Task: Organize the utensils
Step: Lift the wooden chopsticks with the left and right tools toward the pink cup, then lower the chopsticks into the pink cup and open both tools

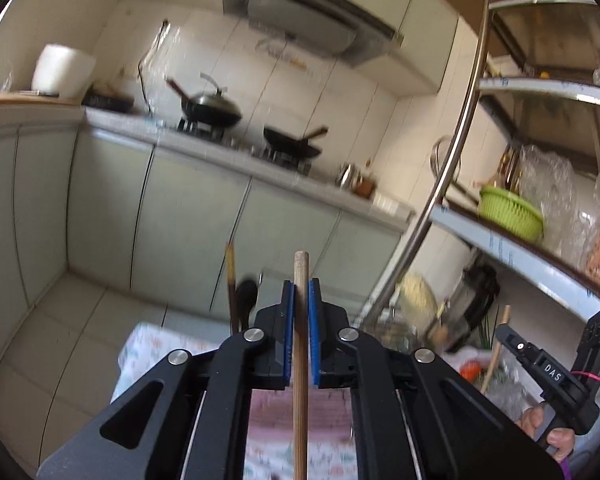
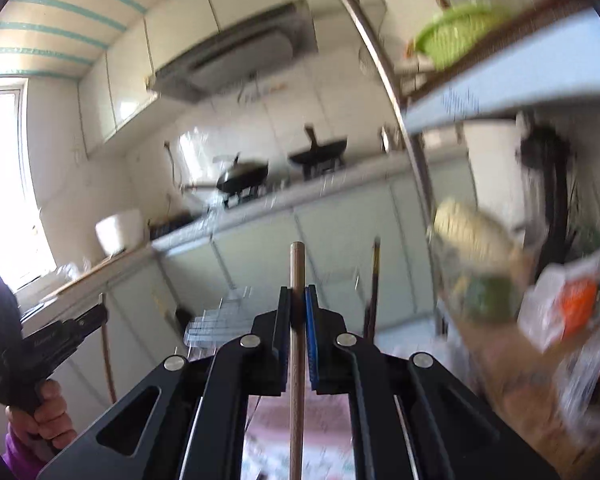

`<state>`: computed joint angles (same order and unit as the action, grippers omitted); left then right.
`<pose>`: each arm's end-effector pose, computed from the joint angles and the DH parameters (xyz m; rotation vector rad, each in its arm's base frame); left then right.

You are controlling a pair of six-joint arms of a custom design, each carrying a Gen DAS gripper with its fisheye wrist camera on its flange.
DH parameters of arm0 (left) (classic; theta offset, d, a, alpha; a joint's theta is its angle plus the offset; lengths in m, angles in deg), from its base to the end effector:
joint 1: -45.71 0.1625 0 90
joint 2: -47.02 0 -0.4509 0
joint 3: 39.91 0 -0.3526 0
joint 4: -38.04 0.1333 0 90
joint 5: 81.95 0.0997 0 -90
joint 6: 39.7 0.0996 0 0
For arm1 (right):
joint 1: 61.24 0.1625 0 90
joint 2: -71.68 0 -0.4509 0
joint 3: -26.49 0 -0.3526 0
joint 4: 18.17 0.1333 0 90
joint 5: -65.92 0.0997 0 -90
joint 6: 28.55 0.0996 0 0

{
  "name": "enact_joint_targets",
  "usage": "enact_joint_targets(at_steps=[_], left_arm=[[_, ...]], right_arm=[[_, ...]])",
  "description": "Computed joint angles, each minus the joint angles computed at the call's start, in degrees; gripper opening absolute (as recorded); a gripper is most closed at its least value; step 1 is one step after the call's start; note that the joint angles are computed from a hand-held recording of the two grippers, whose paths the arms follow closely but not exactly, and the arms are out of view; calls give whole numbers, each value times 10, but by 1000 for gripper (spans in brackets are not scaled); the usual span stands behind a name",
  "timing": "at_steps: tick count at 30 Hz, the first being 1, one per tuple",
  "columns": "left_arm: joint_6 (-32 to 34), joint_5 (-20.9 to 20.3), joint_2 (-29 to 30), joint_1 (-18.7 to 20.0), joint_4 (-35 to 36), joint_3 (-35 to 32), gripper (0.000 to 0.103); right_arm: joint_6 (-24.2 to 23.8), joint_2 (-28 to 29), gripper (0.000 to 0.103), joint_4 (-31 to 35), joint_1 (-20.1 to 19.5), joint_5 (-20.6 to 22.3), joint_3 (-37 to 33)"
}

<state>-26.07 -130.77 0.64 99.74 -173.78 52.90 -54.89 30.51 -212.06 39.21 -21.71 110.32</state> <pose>-0.2219 -0.6443 0.3110 0.3296 2.1763 -1.7563 0.2683 -0.6968 0.2599 0.8559 -2.4722 1.5406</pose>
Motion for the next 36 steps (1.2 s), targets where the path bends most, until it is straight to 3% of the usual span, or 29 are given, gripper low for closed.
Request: enact_joint_targets(at_steps=[15,20,29,36], left_arm=[[178,-37,101,17,-116,-206,6],[219,-56,133,30,-141,-260,6],[281,-88,187,55,-189,-324,6],[250,-79,177,66,-201,-260,6]], right_arm=[[-43,124,7,-87,11,12,-228],[-49,158,7,-73,9,13,-283],[-70,197,7,-90,-3,6,-311],[-53,182,7,-93,-17,-10,-254]])
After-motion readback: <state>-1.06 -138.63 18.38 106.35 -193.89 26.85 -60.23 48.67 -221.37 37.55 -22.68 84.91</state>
